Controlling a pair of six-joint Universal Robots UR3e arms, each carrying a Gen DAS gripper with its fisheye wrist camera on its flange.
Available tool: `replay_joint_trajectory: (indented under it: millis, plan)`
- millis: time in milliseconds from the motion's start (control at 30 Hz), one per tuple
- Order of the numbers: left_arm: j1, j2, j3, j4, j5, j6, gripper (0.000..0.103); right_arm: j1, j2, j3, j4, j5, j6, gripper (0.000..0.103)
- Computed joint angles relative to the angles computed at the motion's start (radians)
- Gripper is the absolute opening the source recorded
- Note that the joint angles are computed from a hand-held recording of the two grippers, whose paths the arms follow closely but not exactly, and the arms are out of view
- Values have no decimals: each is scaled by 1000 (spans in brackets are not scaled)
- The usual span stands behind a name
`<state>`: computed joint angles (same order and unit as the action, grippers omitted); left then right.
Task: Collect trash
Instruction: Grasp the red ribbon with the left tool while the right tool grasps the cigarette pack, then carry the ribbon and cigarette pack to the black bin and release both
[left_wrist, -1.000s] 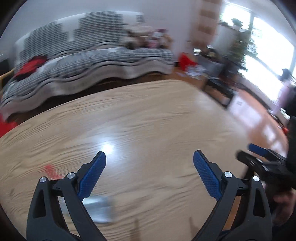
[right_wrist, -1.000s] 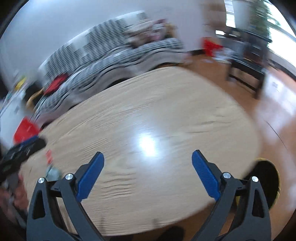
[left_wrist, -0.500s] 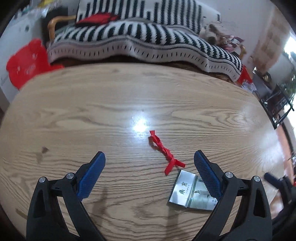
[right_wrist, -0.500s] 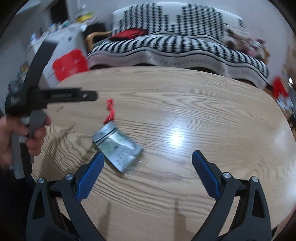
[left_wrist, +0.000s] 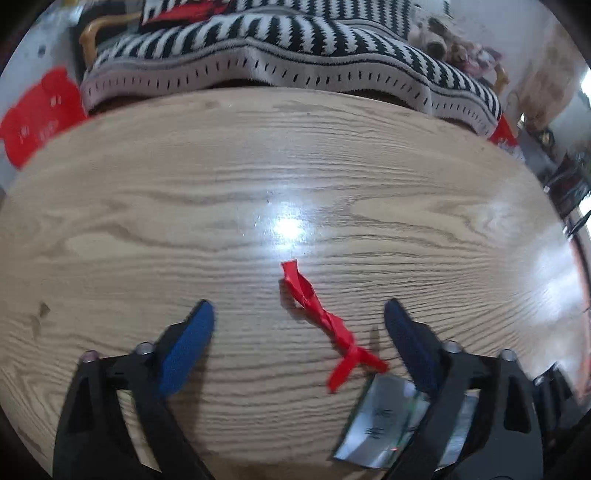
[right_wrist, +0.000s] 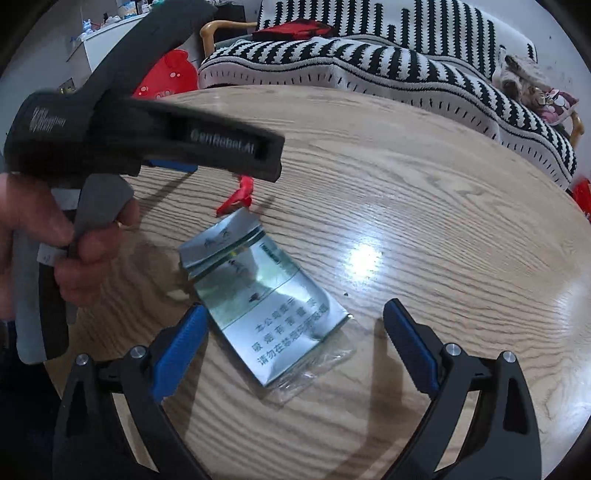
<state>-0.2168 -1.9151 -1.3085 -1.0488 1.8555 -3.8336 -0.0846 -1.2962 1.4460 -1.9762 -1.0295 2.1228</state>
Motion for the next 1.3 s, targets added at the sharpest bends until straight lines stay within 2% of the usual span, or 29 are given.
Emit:
replay_joint_trajectory:
  millis: [33,67,100,133,167,300,433,633,900,1067,1200,1300]
  plan:
    - [-15,-12,18,-14,32,5,63,0,2,-1,9,5,-8,92]
    - [-21,-15,21,-13,50,15,46,-1,-3,4,16,14,-20,90]
    - [-21,-4,8,1,42,23,27,1,-4,3,22,19,-34,84]
    - [-15,1,5,8,26,30,20,5,-16,20,7,18,-47,79]
    - [-8,7,-4,20,7,36,18,8,-29,35,5,17,-66,73]
    - [-16,16,-3,20,2,44,9,6,-90,98,32,33,-131,69]
    - [-28,53,-2,3,0,34,9,-29,-163,134,92,75,-185,68]
    - [-13,143,-46,31,46,7,8,-124,-208,85,286,148,-314,68]
    - [-17,144,-21,-1,40,-14,8,-219,-162,2,300,160,-264,67]
    - [-76,58,105,-49,56,-2,8,-273,-134,-59,301,175,-209,67]
    - [-143,-53,275,-113,73,7,8,-340,-95,-118,297,184,-174,67]
    - [-192,-174,476,-184,73,22,8,-412,-57,-167,300,194,-154,67]
